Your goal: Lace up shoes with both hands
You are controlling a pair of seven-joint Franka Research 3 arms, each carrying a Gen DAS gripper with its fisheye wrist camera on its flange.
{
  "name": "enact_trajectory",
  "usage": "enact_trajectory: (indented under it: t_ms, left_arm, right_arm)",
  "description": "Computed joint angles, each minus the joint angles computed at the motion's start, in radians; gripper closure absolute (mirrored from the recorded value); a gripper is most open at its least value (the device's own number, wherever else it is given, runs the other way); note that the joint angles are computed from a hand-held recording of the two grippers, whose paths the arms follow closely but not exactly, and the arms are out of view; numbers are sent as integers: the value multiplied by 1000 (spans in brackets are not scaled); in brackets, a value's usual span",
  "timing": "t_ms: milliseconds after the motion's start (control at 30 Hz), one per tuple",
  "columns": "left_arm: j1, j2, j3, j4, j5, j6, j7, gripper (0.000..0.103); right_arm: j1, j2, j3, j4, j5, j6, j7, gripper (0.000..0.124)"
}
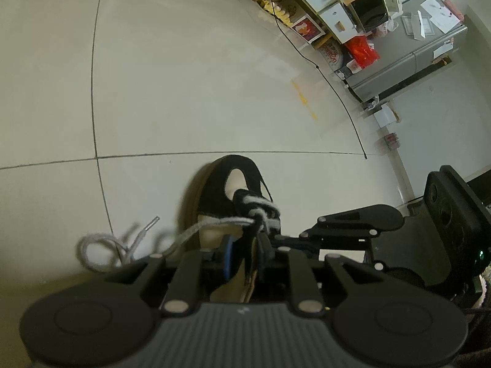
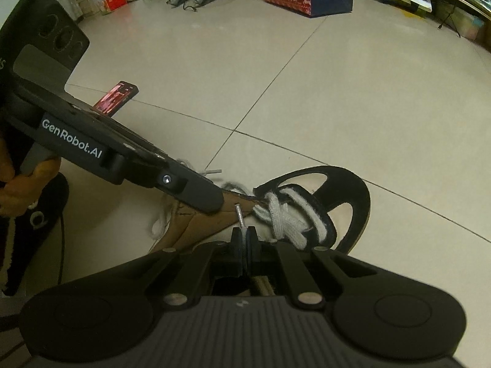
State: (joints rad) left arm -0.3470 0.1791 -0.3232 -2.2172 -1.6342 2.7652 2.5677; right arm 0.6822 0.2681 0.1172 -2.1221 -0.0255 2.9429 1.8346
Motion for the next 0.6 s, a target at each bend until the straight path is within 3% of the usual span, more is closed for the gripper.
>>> enact_trajectory:
  t_ms: [233, 367, 467, 600]
  left_arm:
    - [0, 2, -2, 4, 26, -10, -9, 85]
    - [7, 7, -5, 4, 75, -46, -45, 83]
    - [15, 4, -8, -4, 96, -65, -64, 81]
    - [32, 1, -5, -11, 71, -100, -83, 81]
  right_arm:
    - [6, -12, -2, -14, 9, 12, 30, 121]
    - [40, -22, -40, -37, -49, 62, 86, 121]
    - [26, -19, -22, -36, -38, 71, 68, 121]
    - [61, 8, -51, -6, -60, 79, 88, 121]
